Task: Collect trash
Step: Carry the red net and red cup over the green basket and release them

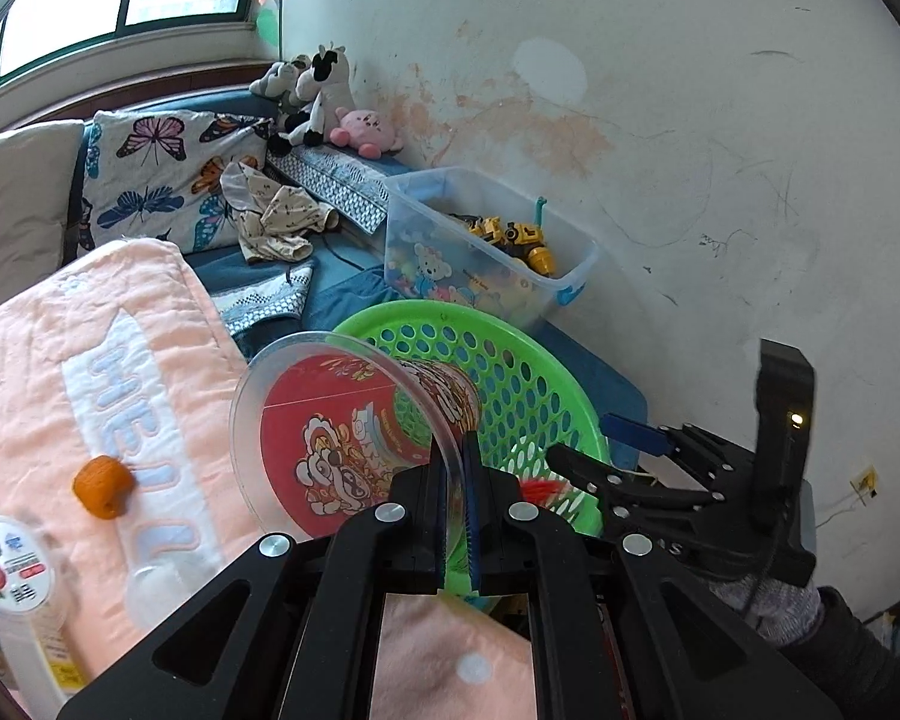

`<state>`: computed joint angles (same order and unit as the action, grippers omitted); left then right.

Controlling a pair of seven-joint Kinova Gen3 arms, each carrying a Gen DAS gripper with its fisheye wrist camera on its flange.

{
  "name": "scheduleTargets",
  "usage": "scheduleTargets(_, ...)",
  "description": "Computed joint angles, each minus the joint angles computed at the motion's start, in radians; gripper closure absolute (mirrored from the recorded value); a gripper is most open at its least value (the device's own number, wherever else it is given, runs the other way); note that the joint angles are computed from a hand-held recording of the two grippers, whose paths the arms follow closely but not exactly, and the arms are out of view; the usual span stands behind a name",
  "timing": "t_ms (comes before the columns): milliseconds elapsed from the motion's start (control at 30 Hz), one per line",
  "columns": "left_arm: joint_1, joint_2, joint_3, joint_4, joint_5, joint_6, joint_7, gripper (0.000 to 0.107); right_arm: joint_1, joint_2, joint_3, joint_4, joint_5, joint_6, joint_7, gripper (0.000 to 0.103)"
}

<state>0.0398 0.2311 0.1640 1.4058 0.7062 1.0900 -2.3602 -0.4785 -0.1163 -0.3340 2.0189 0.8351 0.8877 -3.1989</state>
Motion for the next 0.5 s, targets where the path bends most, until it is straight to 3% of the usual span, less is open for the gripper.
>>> scheduleTargets(500, 0.062, 0.063, 0.026, -0.048, -0.101, -0.024, 0.136, 0.097, 0.021, -0.058, -0.043, 0.044, 0.007, 0.022, -0.015, 0.032)
